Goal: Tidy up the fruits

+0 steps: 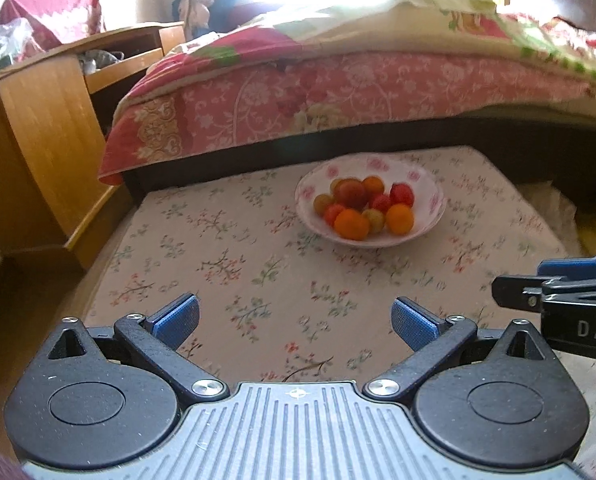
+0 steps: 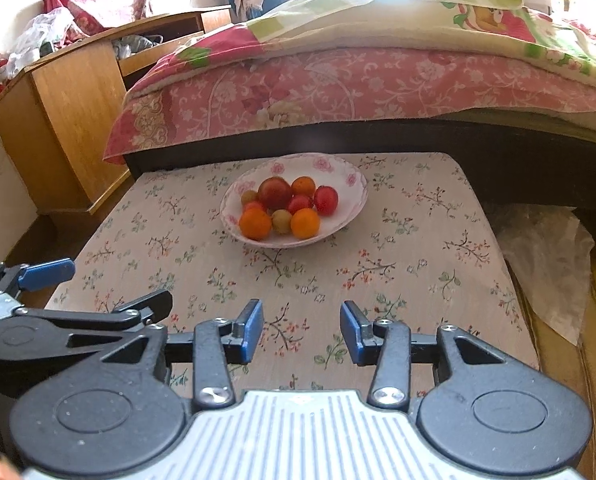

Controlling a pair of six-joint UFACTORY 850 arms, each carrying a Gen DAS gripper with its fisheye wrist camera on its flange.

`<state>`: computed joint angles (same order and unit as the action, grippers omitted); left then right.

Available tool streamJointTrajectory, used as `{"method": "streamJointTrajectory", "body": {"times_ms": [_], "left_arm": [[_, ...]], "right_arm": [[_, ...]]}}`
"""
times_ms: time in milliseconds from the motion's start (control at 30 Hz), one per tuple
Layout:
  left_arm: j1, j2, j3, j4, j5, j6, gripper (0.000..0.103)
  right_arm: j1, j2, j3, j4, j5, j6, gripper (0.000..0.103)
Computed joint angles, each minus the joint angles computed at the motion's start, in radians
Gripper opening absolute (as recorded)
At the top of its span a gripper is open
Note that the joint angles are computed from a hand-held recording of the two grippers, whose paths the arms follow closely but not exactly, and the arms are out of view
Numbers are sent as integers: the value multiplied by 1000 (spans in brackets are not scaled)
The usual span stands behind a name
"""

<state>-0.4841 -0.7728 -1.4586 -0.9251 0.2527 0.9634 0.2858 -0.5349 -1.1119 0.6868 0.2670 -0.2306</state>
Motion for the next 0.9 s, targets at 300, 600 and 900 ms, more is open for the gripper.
{"method": "streamJointTrajectory", "body": {"times_ms": [300,600,900], "left_arm": [[4,-10,-12,-111,-44,108,103],[1,-20,-30,-270,-56,256,103],[0,-31,-44,-354,-56,330,103]], "right_arm": [[4,3,14,13,-1,-9,45],[6,-5,13,-7,-16,6,46],[1,-17,6,-27,-29,26,46]]}}
